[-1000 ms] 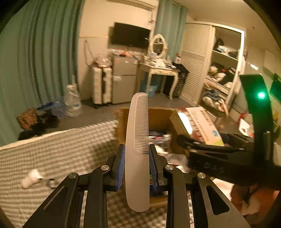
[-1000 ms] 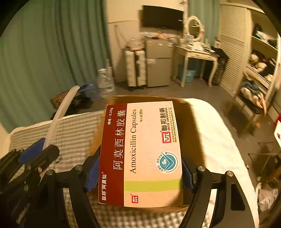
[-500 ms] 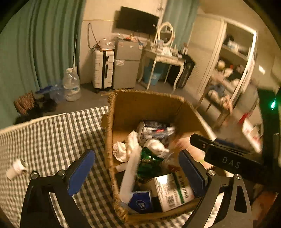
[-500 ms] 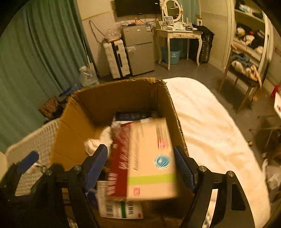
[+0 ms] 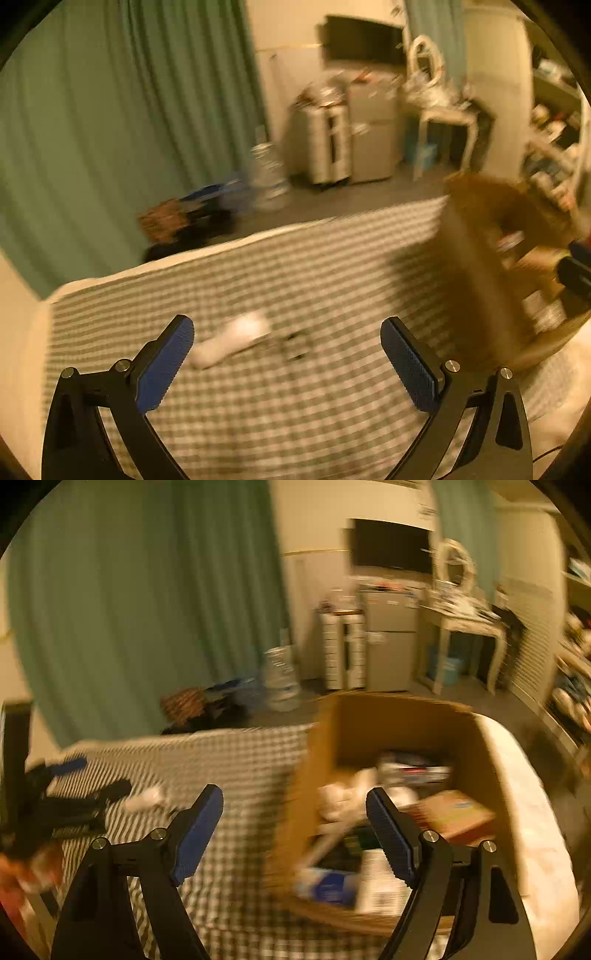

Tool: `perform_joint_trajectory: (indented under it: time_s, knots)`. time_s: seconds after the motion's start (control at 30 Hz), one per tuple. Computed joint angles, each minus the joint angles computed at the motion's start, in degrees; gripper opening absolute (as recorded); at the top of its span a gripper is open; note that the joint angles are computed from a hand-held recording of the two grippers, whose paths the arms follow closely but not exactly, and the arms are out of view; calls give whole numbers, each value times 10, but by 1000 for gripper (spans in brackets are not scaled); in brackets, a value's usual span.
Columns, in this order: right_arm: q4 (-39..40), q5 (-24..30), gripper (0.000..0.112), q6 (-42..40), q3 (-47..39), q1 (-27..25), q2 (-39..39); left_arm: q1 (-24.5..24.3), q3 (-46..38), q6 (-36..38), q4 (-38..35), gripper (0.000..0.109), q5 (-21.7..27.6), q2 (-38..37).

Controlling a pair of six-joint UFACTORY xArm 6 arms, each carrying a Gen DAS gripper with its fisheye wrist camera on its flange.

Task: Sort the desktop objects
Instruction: 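Move both tools back toward the items on the bed, then grasp the black ring with right tool while left tool grasps the white plug cylinder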

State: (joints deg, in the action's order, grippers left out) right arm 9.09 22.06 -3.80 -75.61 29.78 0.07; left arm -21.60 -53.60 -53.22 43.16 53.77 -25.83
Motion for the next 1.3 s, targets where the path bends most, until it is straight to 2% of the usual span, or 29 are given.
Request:
perform_joint_trajectory:
  time_s: [0.1,0.27,0.37,0.47,0.57,0.63,0.8,0.87,0.9,0.93,0.97,1.0,1.03,1.1,1.2,1.3]
  knots:
    - [-9,-11,80,-11,2,55,33,38,73,-7,10,103,-4,-48]
    - [20,-16,80,-70,-33,115,109,114,151,2,-12,103,-76,-67]
    - [34,-13,80,-101,-82,139,171,154,157,20,-9,103,-125,-29]
    - [50,19,80,-100,-150,142,233,196,157,60,-10,103,-184,15]
    - [42,50,79,-77,-219,140,292,217,135,82,26,103,-225,76]
    - [5,66,77,-51,-268,139,334,228,124,97,36,103,-252,107]
    - [-7,122,68,-27,-370,135,412,255,113,77,63,103,-327,152]
    - [-26,111,67,-19,-374,138,421,261,112,79,51,102,-346,160]
    - [-39,108,66,-15,-374,140,421,262,113,93,33,99,-356,161]
    - [-62,112,57,-4,-378,143,426,264,120,130,-7,82,-377,161]
    - [-71,109,38,-2,-374,145,423,263,128,166,-44,54,-396,159]
    - [-57,106,25,-17,-366,146,417,259,133,182,-58,43,-405,155]
    - [-47,110,8,-24,-360,146,411,250,129,175,-47,34,-389,153]
    - [-43,111,4,-26,-344,147,396,237,126,182,-56,32,-371,150]
    - [3,113,3,-42,-309,143,363,227,137,226,-155,32,-366,130]
    - [34,100,3,-50,-263,141,319,211,149,211,-171,32,-337,91]
